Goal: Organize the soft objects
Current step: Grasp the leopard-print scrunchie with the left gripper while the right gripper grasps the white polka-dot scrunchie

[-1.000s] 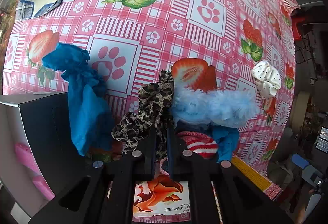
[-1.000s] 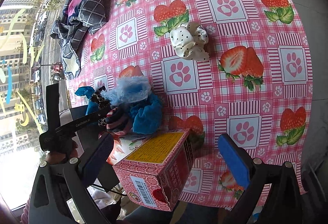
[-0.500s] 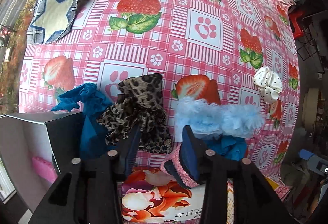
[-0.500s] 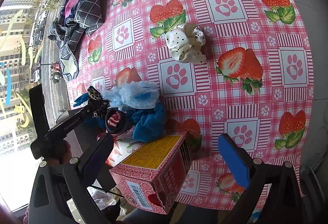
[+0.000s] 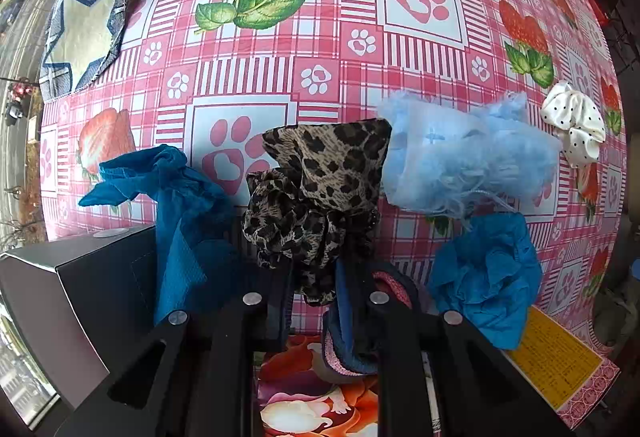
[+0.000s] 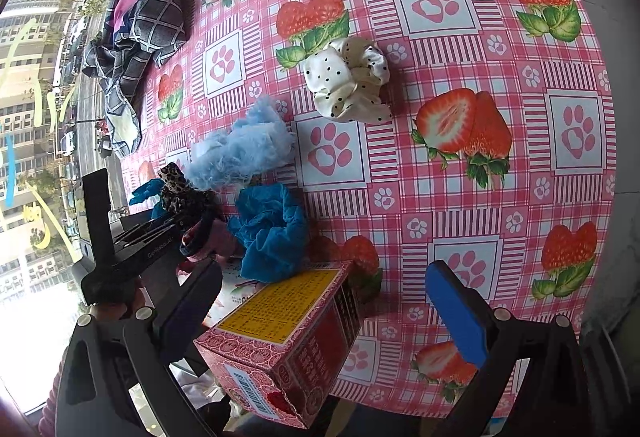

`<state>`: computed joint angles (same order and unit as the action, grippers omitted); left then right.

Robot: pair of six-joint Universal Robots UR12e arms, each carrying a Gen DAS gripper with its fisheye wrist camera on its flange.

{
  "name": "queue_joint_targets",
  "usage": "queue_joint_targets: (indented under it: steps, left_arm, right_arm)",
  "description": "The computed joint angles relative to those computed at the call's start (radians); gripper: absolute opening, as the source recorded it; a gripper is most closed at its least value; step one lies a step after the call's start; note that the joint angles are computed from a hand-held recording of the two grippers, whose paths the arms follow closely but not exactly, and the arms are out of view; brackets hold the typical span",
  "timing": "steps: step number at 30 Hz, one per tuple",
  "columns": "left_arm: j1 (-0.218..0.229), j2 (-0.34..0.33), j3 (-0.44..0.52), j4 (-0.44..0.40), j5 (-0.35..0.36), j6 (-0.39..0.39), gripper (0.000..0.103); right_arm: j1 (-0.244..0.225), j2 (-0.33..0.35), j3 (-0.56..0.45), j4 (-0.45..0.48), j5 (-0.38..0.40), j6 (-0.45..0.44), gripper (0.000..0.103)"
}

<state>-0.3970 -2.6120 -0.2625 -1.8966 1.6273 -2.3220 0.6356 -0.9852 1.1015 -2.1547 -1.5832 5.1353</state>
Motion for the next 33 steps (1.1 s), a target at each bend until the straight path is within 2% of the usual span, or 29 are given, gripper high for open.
queue_joint_targets:
  steps: [4,7,12,16,17,18,19,20,21,25,30,33]
  left_arm:
    - [0.005,0.045,-0.078,0.063,-0.043,0.0,0.015]
    - [0.011,0.054,-0.082,0.066,-0.077,-0.018,0.015]
    - [0.017,0.06,-0.074,0.07,-0.105,-0.038,0.015]
    - [0.02,0.084,-0.113,0.102,-0.107,-0.051,0.015]
    - [0.018,0.068,-0.077,0.088,-0.107,-0.057,0.015]
    - [0.018,0.059,-0.059,0.08,-0.108,-0.063,0.015]
    - [0.018,0.054,-0.046,0.076,-0.112,-0.068,0.015]
    - [0.019,0.053,-0.04,0.076,-0.118,-0.069,0.015]
    - [0.02,0.057,-0.044,0.081,-0.124,-0.068,0.015]
    - [0.02,0.102,-0.122,0.152,-0.14,-0.051,0.015]
    - [0.025,0.144,-0.191,0.221,-0.173,-0.044,0.014]
    - [0.027,0.156,-0.203,0.244,-0.207,-0.043,0.009]
  right_arm:
    - [-0.013,-0.007,0.006,0.067,-0.005,-0.022,0.102]
    - [-0.027,-0.011,0.013,0.123,-0.015,-0.033,0.102]
    - [-0.057,-0.004,0.038,0.134,-0.007,-0.067,0.102]
    - [-0.08,0.017,0.04,0.133,0.018,-0.112,0.102]
    - [-0.083,0.023,0.036,0.137,0.02,-0.123,0.102]
    - [-0.085,0.03,0.028,0.149,0.021,-0.135,0.1]
    - [-0.086,0.036,0.02,0.163,0.022,-0.147,0.087]
    - [-0.089,0.042,0.012,0.178,0.033,-0.158,0.065]
    - [-0.091,0.045,0.011,0.185,0.05,-0.163,0.055]
    - [-0.084,0.043,0.014,0.187,0.038,-0.176,0.024]
    - [-0.054,0.011,0.034,0.183,-0.045,-0.111,0.024]
    - [-0.039,0.001,0.018,0.207,-0.093,-0.098,0.024]
